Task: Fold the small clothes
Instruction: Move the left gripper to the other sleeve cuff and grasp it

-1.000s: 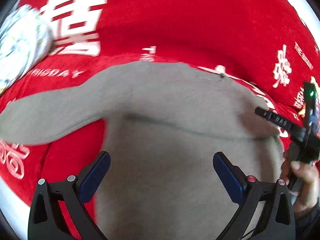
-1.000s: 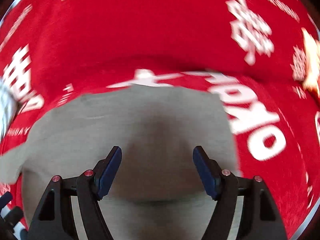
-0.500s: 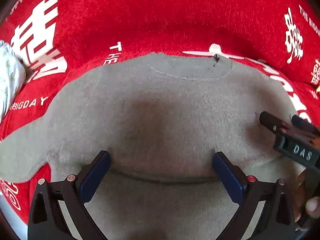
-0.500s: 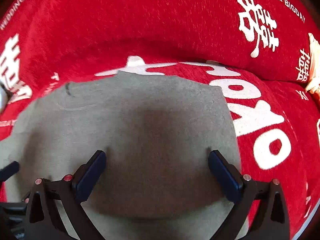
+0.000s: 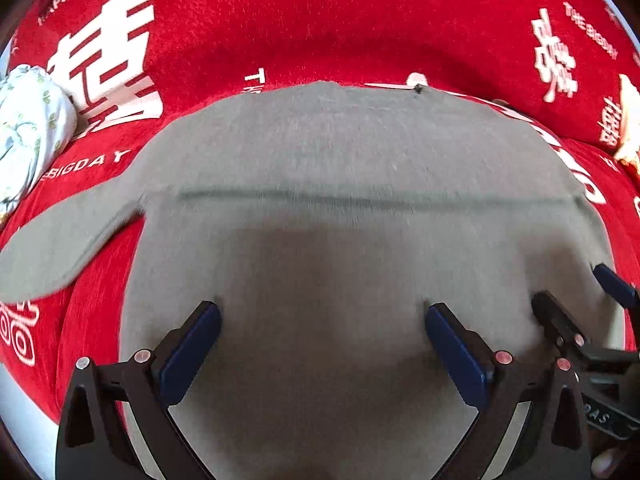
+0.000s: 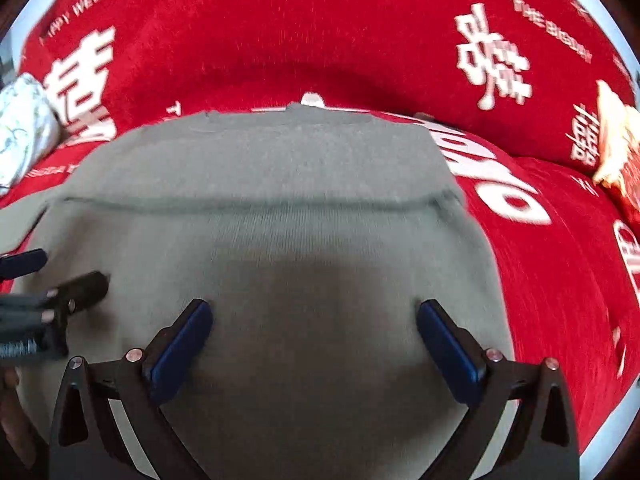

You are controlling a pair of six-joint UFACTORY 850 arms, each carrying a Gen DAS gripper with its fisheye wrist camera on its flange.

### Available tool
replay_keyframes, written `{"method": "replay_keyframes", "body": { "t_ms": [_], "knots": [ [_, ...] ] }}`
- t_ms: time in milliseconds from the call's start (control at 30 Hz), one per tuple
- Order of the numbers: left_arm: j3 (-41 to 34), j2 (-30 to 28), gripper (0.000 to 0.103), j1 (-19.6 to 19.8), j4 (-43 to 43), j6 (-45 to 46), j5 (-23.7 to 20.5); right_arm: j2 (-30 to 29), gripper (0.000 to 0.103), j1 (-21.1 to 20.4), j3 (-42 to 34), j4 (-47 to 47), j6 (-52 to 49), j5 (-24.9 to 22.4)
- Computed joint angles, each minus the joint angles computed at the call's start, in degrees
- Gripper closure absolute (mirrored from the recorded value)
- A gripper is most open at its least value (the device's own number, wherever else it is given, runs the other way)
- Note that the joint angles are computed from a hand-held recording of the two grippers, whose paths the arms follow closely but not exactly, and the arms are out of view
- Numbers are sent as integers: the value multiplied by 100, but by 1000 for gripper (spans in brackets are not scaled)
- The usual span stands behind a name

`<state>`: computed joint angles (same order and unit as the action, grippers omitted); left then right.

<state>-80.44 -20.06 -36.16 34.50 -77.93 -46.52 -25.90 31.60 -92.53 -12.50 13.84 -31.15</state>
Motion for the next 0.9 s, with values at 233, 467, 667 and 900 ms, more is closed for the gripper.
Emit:
{"method": "replay_keyframes", "body": {
  "t_ms": [233, 467, 667, 900],
  "knots": [
    [915, 596, 0, -541, 921, -1082, 99, 1044, 1, 63, 1565, -538, 482, 1094],
    [1059, 810, 0, -606, 850, -1211, -31, 1089, 0, 119, 1434, -360, 343, 635],
    [1013, 802, 0, -303, -110, -576, 220, 513, 0, 103, 501, 777, -572, -187],
    [1543, 1410, 0, -105, 310, -1242, -55, 219, 0, 307, 165, 232, -291, -707]
  ]
}}
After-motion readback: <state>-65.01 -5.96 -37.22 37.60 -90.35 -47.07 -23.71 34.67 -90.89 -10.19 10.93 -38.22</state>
